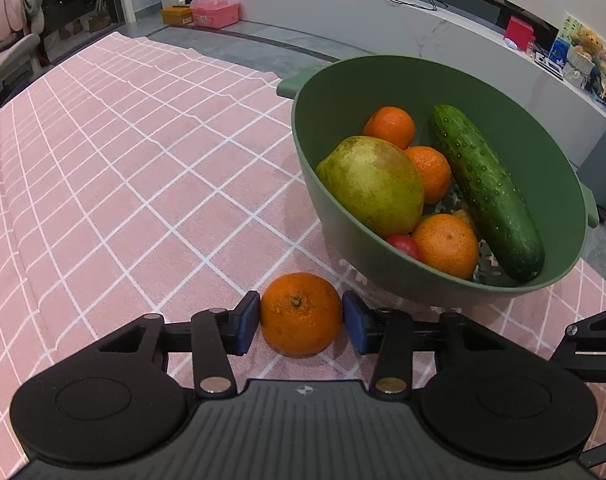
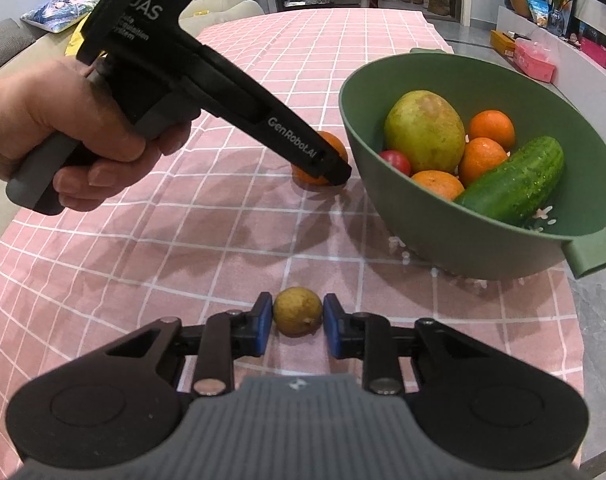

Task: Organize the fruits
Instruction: 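Grasp the orange with the left tool while the right tool grasps the brown kiwi, then carry the orange and kiwi over the colander and release both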

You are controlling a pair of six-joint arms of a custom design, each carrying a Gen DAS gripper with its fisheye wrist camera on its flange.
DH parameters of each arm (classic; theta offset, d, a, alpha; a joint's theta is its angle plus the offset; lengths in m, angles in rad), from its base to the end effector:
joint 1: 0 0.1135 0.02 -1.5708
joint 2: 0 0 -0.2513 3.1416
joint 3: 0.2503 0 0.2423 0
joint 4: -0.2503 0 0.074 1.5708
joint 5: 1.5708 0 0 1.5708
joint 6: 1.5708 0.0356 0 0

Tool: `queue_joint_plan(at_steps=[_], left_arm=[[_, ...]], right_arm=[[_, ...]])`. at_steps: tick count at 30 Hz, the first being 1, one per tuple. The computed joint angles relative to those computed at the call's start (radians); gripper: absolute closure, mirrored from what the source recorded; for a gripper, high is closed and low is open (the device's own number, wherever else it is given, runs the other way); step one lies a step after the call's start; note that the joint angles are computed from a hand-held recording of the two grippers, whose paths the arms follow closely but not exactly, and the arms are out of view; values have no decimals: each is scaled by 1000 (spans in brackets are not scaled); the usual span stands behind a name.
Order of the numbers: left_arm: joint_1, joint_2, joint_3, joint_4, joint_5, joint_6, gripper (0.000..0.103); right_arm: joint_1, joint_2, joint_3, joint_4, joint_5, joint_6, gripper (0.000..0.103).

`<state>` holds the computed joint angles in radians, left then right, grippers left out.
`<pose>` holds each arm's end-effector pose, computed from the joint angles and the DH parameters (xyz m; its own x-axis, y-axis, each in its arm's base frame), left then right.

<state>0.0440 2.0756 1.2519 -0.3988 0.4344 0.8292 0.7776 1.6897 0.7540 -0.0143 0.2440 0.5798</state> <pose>0.3817 0.0018 0.1021 -0.5579 0.6450 -0.5223 0.7624 0.6469 -0.0155 0.2202 0.2047 0.1214 -0.8030 -0.0445 -0.5943 -0.1682 0.9736 0.1543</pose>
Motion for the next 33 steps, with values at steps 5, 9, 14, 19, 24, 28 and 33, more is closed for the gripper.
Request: queue_joint_plan(at_steps=[5,9,14,19,24,28,33], left_arm=[[18,-14,-8,-10,13,-2,53],[42,-36,-4,-32,27,-8,53],[83,-95,-1,-73,53,-7,53],[130,-206,-4,-132,90,-12,53],[142,-333,-18,-158,92,-54,53],[125,-423,-28,-168,112,-121,53],[85,-496,-68,-143,128,-212,53]], right_arm=[[-4,6,6,-3,-7,0,80],[-7,-4,9,-13,-15,-4,80],[-8,-30,25,-33,-14,-9,80],[-3,-69,53,-60,-3,-19,80],[-18,-149,77,-87,8,-33,80],[-74,-232,96,-108,21,-76,80],[-191,-309,86,-110,22,-114,80]])
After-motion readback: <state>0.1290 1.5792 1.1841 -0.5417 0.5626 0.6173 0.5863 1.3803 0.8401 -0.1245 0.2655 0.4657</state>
